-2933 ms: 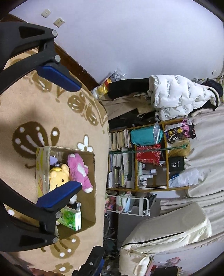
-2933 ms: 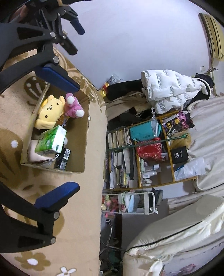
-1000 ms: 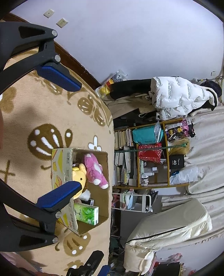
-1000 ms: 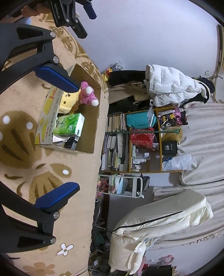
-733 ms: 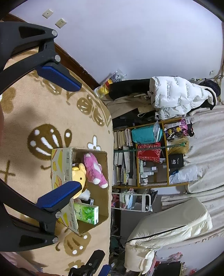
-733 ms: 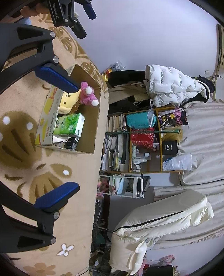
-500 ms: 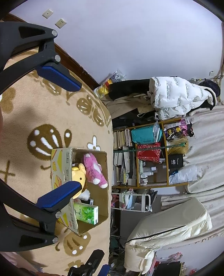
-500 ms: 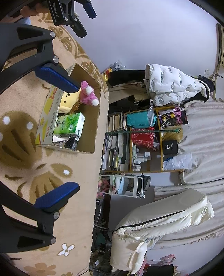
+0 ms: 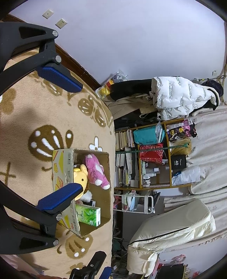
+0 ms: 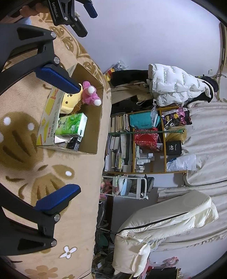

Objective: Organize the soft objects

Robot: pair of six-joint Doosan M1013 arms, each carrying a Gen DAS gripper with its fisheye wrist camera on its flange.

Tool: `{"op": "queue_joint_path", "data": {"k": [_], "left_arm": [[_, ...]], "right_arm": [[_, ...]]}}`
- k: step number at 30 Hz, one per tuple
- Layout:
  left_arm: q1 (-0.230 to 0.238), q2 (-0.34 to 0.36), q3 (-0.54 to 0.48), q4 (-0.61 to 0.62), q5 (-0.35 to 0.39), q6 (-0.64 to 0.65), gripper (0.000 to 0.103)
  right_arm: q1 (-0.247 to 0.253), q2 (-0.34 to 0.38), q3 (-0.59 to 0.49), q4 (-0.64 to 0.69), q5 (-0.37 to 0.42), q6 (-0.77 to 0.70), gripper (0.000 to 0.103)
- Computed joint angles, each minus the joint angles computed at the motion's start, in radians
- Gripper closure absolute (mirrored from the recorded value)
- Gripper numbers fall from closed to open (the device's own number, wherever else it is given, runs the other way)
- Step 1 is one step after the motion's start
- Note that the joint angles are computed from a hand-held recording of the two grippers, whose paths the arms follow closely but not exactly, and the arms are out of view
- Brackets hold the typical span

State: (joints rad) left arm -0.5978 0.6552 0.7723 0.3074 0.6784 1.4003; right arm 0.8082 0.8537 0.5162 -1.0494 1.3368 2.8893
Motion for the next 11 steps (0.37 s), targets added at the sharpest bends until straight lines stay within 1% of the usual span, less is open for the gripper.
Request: {"op": "queue_joint_path", "data": {"k": [11], "left_arm": [[-0.001, 0.000, 0.000, 0.005, 0.001, -0.003, 0.001]], "right_arm": [[0.000, -0.002, 0.001, 0.000, -0.001, 0.001, 0.000]]}}
